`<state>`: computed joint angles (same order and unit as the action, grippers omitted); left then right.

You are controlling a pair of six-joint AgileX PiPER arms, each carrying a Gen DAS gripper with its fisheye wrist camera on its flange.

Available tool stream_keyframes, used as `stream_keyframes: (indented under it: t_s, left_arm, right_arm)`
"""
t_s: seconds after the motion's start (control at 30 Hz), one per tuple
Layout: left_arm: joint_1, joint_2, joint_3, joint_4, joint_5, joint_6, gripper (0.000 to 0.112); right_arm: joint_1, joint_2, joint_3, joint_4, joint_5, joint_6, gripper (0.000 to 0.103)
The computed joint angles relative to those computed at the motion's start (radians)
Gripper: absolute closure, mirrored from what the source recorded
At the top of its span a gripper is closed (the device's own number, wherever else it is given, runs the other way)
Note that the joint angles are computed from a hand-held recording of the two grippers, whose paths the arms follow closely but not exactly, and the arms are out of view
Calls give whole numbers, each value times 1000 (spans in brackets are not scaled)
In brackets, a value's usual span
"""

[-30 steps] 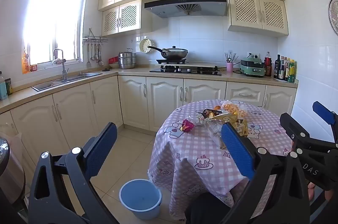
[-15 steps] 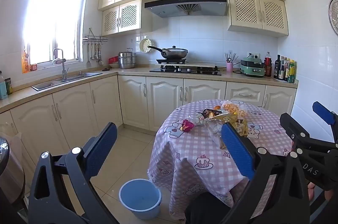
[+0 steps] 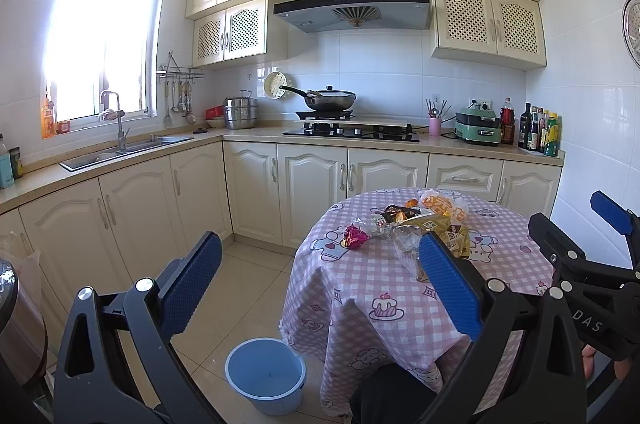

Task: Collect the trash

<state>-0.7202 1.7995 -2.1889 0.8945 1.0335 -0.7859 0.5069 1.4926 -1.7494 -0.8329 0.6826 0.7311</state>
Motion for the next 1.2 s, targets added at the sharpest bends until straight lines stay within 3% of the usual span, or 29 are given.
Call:
stream_keyframes:
  t_s: [1.2]
  left_arm:
    - [-4,4,-8,-6,9,9,17]
  right_arm:
    - [11,4,3,-10,9,11,5]
